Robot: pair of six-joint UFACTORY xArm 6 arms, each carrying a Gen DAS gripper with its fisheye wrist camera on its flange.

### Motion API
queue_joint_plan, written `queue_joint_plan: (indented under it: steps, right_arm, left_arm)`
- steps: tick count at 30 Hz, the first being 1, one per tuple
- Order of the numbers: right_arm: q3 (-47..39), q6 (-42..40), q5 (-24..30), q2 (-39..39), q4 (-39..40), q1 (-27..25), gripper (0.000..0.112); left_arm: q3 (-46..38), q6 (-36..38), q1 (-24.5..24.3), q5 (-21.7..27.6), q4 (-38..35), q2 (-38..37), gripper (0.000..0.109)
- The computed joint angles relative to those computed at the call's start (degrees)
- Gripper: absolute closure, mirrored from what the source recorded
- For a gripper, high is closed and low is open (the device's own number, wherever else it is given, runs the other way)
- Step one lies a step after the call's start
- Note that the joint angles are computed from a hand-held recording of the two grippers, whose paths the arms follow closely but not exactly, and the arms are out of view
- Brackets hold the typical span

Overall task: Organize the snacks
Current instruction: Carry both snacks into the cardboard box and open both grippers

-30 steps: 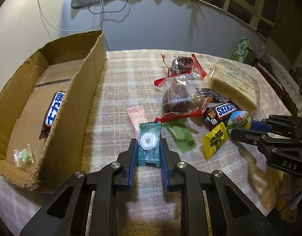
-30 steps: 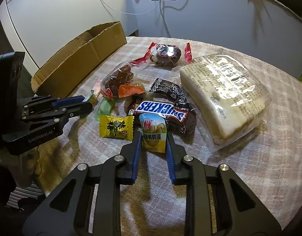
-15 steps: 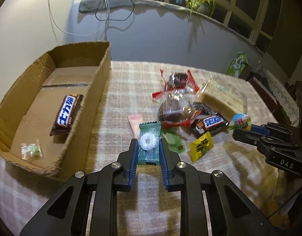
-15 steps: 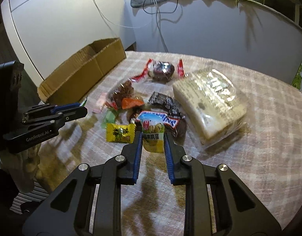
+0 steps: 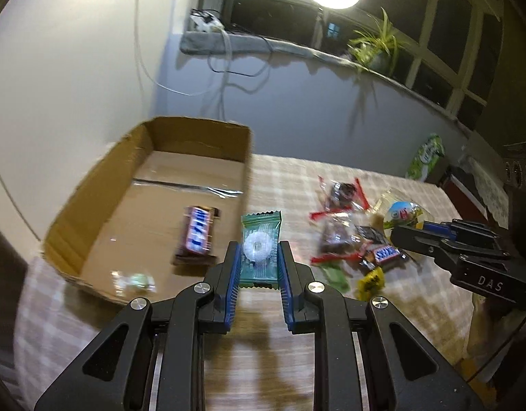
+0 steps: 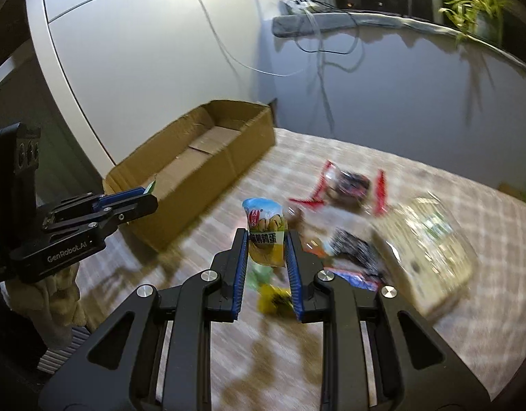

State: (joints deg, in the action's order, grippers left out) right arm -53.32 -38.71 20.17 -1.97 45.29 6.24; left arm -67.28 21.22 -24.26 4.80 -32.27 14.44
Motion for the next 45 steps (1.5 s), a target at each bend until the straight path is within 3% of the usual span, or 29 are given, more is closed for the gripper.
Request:
queue_joint_plan:
  steps: [21,35,37,39,45]
  right_arm:
    - [-22.2,1.6,4.6,17.8,-2.9,7.9,0.089]
    - [-26.8,2.8,6.3,21.9,-4.6,9.0,0.088]
    - [-26.6,3.5,5.8,21.9,-5.1,8.9,0.077]
    - [-26.1,3.8,4.9,21.5,-5.2,8.9,0.059]
    - [-24.3,3.7,2.8,20.0,-5.0,8.4,0.036]
  left_arm:
    - [0.1,-6.1,7.4,-1.8,5.0,1.0,0.089]
    - [-0.4,-13.0,8.6,-1.3,12.4,1.6,0.085]
    - [-0.2,-15.7,8.8,-1.6,15.5,1.5,0.08]
    - [-0.1,-16.4,8.8,-1.6,16.2,1.5,0.079]
    - [0.0,-19.0,9.0,-1.7,18.9,1.3,0.078]
